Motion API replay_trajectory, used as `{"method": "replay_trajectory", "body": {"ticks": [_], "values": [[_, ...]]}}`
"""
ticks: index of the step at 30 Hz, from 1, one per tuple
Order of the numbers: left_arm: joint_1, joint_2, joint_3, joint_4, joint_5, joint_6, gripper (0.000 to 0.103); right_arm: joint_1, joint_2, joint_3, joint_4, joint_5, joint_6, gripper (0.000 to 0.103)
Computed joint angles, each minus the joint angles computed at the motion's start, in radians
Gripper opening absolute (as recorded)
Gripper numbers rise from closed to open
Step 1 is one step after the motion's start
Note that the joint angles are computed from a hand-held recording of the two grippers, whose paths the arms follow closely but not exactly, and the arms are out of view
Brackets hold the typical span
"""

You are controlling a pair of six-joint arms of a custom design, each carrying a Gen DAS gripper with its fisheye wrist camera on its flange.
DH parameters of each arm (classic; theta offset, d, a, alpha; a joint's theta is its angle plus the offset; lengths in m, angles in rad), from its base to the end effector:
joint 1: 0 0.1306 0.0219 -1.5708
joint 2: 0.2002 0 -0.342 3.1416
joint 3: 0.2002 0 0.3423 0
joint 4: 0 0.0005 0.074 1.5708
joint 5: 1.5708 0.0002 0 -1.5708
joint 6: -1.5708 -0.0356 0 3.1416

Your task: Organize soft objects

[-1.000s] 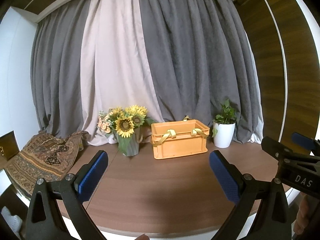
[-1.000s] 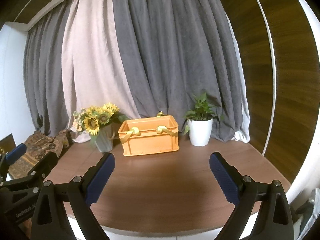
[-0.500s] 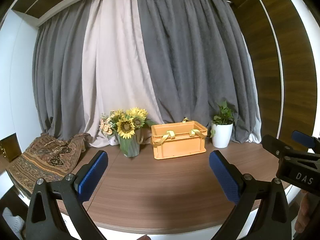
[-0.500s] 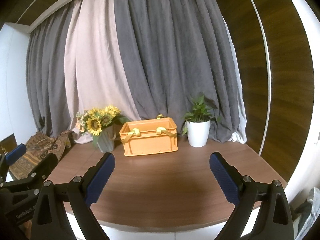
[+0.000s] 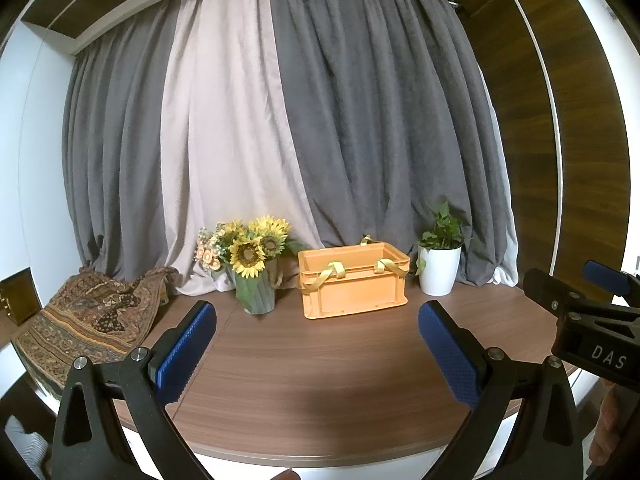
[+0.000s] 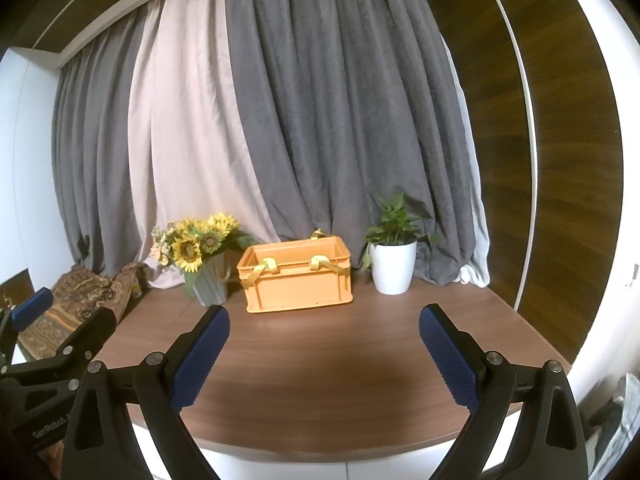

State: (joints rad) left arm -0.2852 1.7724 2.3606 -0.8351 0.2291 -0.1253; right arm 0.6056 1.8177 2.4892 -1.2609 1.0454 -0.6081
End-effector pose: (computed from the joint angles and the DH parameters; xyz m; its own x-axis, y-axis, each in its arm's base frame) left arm 0.5213 -0.1618 0.6085 -0.1720 0.1773 -0.9690 0.5108 0.8571 0.0661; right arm 0.4404 0.2669 0.6007 -0.2004 0.2098 -0.9570 0.5120 0.8552 0.0802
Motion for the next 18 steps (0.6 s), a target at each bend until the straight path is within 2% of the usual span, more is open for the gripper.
{"method": "replay_trajectory", "body": {"ticks": [18], "values": [[-0.008,0.027,0.049,-0.040,0.014,-0.013,0.103,-0.013,-0.004,0.005,-0.033,0.000,-0.034,0.097]]}}
